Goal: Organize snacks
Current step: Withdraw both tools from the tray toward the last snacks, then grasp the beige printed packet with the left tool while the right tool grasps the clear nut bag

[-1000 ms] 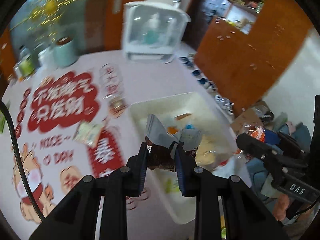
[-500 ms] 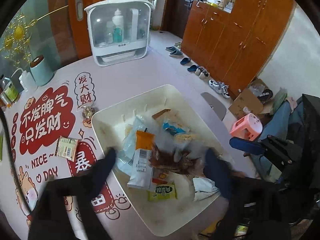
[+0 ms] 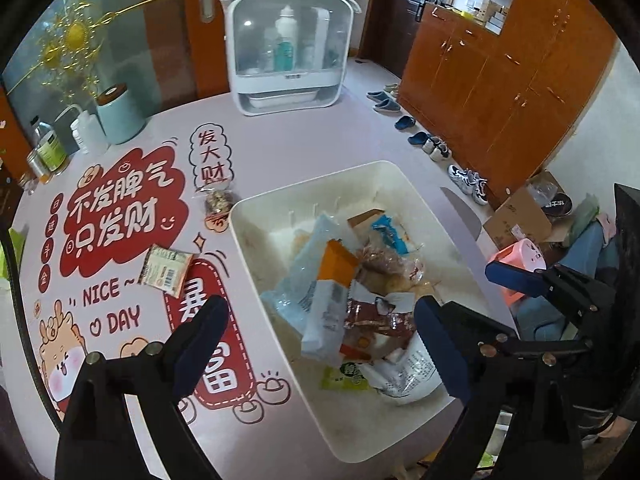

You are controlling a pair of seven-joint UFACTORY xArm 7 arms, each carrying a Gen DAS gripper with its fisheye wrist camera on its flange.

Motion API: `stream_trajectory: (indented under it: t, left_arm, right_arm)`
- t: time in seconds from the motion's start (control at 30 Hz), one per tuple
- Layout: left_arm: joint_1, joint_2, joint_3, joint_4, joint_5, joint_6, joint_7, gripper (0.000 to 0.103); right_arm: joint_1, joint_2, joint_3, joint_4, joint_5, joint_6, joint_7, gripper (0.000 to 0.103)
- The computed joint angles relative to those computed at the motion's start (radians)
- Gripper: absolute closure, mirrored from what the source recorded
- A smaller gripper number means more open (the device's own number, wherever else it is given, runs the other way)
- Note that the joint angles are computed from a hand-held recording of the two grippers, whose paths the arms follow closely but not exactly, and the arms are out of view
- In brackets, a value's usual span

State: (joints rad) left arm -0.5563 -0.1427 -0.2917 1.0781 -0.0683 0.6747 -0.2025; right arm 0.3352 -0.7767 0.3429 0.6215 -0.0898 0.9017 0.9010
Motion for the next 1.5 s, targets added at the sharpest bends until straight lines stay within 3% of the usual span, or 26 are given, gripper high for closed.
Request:
stream_trajectory:
  t: [0.53, 0.93, 1.07, 1.2, 1.37, 1.5]
  left_arm:
    - [0.089, -0.173, 0.008, -0.131, 0.125, 0.026, -0.129, 0.01]
    - [0.218, -0.298, 0.037, -0.2, 0.198, 0.059, -0.198, 0.01]
    - [0.247, -0.226, 0.049, -0.143, 0.232, 0.049, -0.147, 0.01]
    - [0.257, -0.086, 0.059, -0.053, 0.27, 0.019, -0.075, 0.01]
    - [0.23, 0.127, 0.092, 0.063, 0.23, -0.023, 0.044, 0.01]
    - [0.209, 0.299, 0.112, 0.156, 0.205, -0.036, 0.073, 0.01]
  right_arm:
    - [0.023, 0.127, -0.009, 0.061, -0.001, -0.088, -0.044, 0.036]
    - [0.019, 0.344, -0.005, 0.248, -0.092, -0.119, -0.167, 0.036]
    - [0.004, 0.44, -0.029, 0.345, -0.126, -0.128, -0.2, 0.036]
    - [-0.004, 0.558, -0.099, 0.441, -0.067, -0.188, -0.251, 0.036]
    - [-0.026, 0.762, -0.147, 0.611, -0.067, -0.191, -0.241, 0.036]
    - [-0.026, 0.963, -0.186, 0.772, -0.011, -0.163, -0.269, 0.036]
